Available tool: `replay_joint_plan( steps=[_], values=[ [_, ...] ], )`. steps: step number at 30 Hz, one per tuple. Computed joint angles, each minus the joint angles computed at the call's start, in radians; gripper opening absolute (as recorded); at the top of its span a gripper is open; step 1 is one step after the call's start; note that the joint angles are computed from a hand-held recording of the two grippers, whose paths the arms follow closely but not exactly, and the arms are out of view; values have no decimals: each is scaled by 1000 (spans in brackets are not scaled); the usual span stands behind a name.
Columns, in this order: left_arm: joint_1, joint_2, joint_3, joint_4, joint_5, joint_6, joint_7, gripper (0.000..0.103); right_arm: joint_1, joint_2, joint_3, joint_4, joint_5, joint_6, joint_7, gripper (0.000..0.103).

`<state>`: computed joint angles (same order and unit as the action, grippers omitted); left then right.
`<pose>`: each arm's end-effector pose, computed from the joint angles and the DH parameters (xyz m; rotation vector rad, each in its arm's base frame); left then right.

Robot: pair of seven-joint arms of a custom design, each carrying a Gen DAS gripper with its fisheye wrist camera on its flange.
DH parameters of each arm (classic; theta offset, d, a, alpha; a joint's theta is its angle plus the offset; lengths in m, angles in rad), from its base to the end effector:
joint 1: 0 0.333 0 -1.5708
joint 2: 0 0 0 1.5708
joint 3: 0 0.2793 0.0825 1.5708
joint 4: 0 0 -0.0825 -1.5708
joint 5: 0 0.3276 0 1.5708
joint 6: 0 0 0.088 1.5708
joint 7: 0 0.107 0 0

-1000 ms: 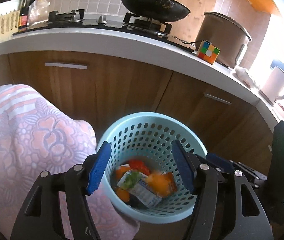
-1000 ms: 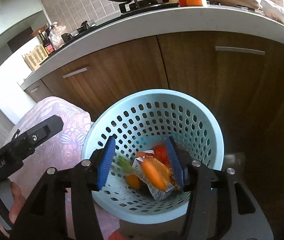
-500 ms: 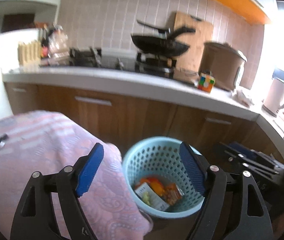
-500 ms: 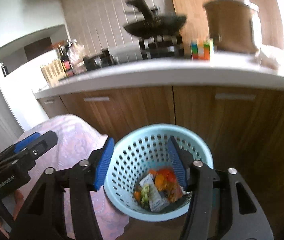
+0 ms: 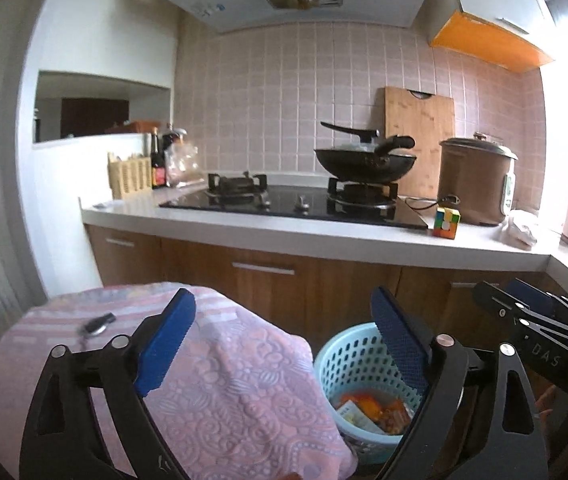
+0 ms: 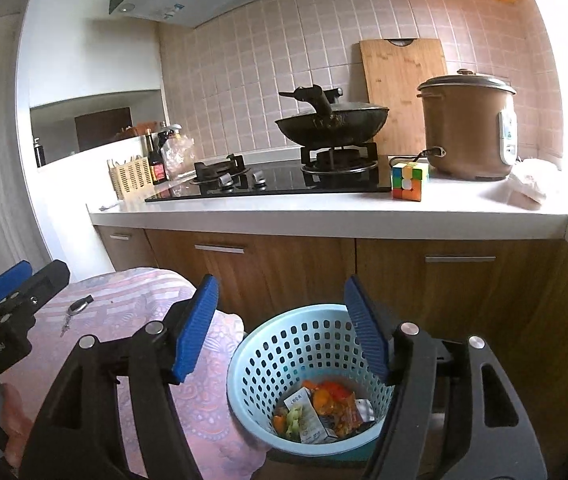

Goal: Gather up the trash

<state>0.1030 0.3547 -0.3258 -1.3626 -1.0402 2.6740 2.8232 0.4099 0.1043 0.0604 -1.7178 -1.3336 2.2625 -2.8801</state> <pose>0.6400 -0.0747 0.6020 -0.9516 1.9609 -1.4432 0.5286 0.2382 0.5608 -0.9261 1.8977 -1.1630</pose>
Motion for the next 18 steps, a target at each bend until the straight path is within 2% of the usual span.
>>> replay_joint_plan(
  steps=[3, 8, 18],
  values=[
    [6, -32, -12, -47, -57, 43, 49, 88, 4, -9, 4, -11, -1, -13, 1, 64],
    [2, -58, 6, -82, -103, 27, 68, 89, 8, -14, 12, -26, 11, -43, -8, 65],
    [-17, -75, 36, -108, -120, -1, 79, 91, 8, -24, 19, -48, 21, -61, -1, 65]
  ],
)
